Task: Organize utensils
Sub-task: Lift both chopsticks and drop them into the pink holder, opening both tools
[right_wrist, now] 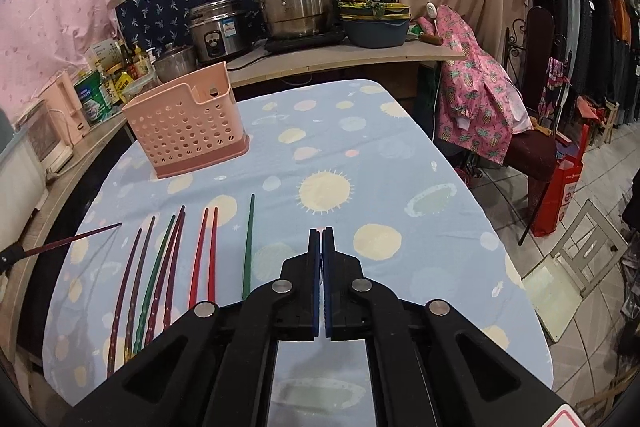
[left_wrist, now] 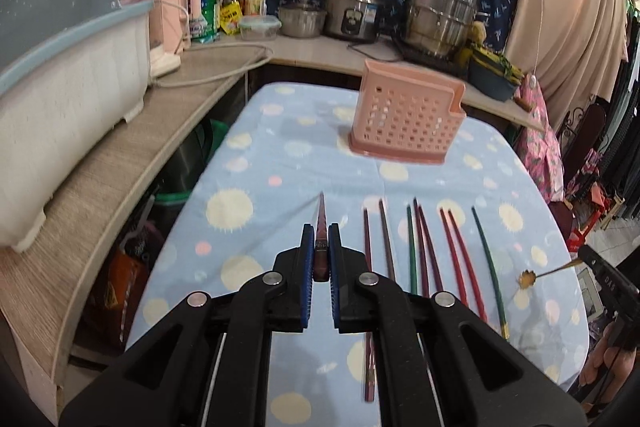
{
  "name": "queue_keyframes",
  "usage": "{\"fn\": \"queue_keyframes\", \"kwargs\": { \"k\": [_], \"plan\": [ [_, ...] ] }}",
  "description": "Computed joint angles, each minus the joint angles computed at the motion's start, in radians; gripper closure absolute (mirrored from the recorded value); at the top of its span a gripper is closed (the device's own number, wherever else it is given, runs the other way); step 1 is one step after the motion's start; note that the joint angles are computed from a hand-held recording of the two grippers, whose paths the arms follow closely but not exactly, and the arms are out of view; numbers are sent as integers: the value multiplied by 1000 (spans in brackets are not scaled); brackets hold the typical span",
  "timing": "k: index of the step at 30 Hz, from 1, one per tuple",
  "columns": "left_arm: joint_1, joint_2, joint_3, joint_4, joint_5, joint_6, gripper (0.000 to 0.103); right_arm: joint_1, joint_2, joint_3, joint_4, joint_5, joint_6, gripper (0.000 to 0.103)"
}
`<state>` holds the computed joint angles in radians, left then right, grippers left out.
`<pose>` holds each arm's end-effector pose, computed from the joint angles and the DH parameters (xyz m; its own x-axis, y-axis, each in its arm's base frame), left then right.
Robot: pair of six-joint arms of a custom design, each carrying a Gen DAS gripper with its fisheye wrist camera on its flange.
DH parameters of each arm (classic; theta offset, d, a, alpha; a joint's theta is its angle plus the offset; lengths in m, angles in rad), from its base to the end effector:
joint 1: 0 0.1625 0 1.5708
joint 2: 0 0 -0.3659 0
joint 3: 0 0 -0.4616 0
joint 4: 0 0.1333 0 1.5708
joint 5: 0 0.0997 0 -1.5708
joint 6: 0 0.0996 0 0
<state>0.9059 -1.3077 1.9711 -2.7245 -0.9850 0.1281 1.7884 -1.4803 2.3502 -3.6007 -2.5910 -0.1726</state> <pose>-0.2132 -0.5773 0.2053 -0.7402 0.3954 -0.5439 0.6441 0.6491 -0.4047 0.1376 -0.3980 0.2447 -0.6546 0.5733 0.4927 -0.2016 0.4958 -0.8447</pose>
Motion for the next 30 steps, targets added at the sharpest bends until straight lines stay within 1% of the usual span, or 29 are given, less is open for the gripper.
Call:
{"fn": "queue_keyframes", "kwargs": {
  "k": [5, 8, 12, 16, 22, 26, 30],
  "plan": [
    [-2, 39, -75, -2, -26, 9, 96, -14, -38, -1, 44, 54, 22, 101],
    [-10, 69, -127, -15, -33, 31, 96, -6, -22, -37, 30, 59, -16, 101],
    [-26, 127, -216, -51, -37, 79, 96, -2, -8, -97, 35, 99, -57, 101],
    [-41, 202, -328, -69, -63, 107, 96, -3, 26, -189, 60, 157, -90, 101],
    [-69, 340, -519, -173, -115, 156, 96, -6, 131, -372, 68, 235, -176, 101],
    [-77, 461, -667, -232, -136, 172, 96, -21, 202, -503, 115, 289, -191, 101],
    [-63, 582, -810, -230, -158, 165, 96, -37, 268, -615, 169, 324, -198, 101]
  ]
}}
